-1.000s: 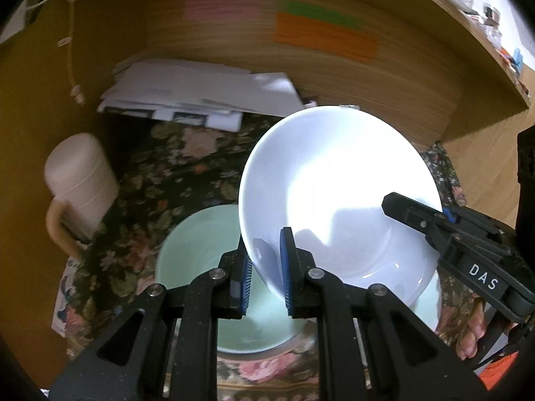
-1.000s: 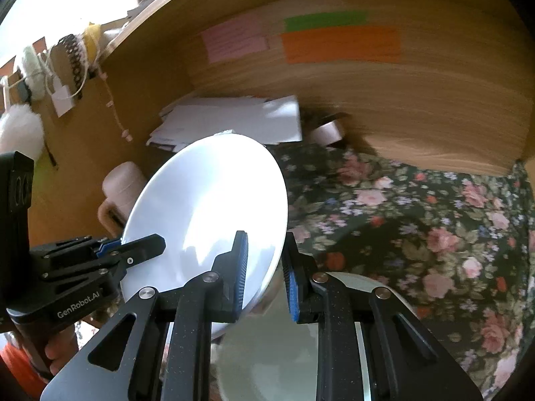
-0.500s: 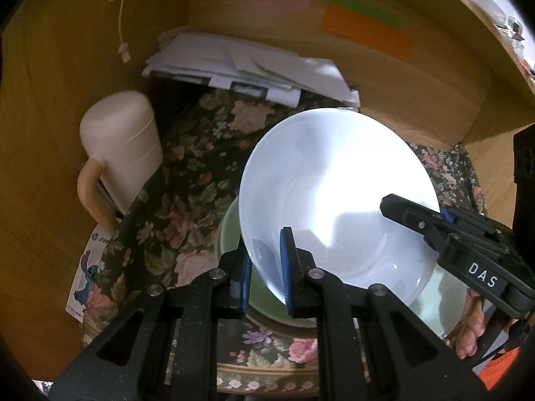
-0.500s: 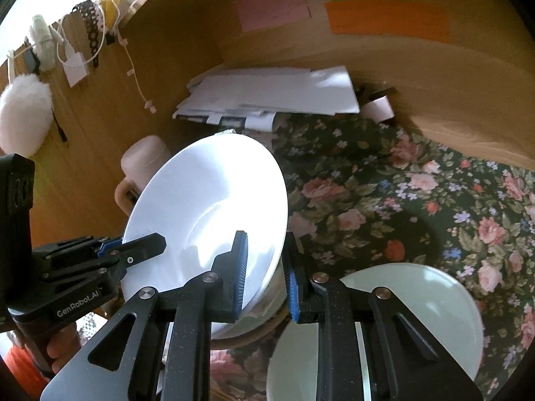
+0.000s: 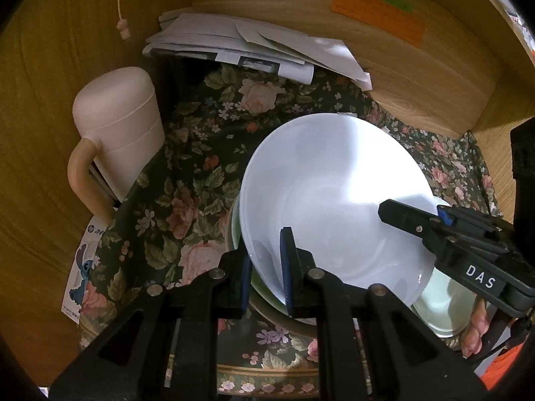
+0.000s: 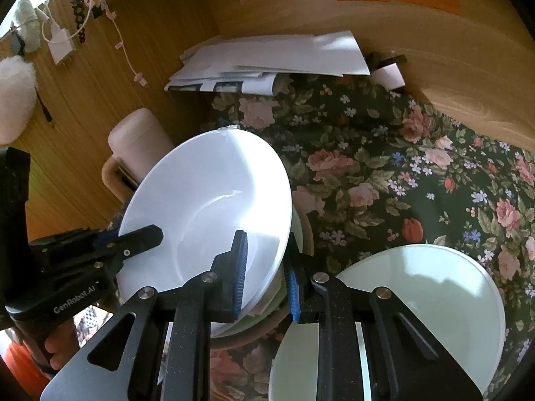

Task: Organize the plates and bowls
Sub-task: 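Lift the white bowl with both grippers and carry it over the stack, then lower the white bowl onto the stacked bowls with both grippers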

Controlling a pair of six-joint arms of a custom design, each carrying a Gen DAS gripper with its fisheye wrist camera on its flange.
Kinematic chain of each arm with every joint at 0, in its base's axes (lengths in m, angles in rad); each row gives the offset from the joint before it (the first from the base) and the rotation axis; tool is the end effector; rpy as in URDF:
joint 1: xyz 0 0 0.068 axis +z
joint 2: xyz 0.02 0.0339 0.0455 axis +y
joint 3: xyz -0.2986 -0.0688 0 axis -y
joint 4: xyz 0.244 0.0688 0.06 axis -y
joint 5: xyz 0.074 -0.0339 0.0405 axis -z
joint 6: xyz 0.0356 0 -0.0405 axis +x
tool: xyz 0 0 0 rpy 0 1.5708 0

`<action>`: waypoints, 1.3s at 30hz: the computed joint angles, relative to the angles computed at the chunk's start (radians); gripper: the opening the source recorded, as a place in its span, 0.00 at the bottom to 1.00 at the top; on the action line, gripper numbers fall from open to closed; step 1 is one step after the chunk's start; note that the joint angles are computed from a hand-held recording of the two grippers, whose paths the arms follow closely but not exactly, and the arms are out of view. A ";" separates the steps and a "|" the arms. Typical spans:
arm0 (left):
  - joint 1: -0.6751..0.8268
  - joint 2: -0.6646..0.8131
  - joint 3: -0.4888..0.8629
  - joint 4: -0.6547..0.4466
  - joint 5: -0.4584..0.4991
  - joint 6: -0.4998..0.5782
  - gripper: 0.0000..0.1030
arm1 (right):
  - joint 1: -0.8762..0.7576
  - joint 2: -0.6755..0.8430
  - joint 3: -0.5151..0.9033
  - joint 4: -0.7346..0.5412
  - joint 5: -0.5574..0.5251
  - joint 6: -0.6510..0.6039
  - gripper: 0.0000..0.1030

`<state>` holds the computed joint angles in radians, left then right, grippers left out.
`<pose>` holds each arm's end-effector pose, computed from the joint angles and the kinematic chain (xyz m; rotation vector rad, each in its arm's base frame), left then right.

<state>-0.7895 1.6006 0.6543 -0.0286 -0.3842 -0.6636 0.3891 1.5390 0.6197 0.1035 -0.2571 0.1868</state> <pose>0.2069 -0.1896 0.1605 0.0081 2.4507 -0.1434 0.2561 0.1148 0.1753 -0.3688 2.4021 0.5741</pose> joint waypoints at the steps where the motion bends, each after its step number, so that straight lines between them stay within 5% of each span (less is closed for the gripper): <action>1: 0.003 0.006 0.004 0.001 0.004 0.003 0.15 | 0.000 0.006 0.002 -0.002 0.001 -0.002 0.19; 24: 0.022 0.050 0.037 0.003 0.004 0.020 0.15 | 0.002 -0.038 0.003 -0.058 0.052 -0.091 0.28; 32: 0.015 0.044 0.042 0.022 0.012 0.036 0.36 | -0.011 -0.079 -0.013 -0.049 0.053 -0.104 0.41; 39: 0.025 0.042 0.059 0.005 0.041 0.020 0.41 | -0.020 -0.092 -0.022 -0.045 0.057 -0.114 0.51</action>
<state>-0.7647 1.6424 0.7135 -0.0239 -0.3427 -0.6438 0.3689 1.4470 0.5974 0.0585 -0.2000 0.0727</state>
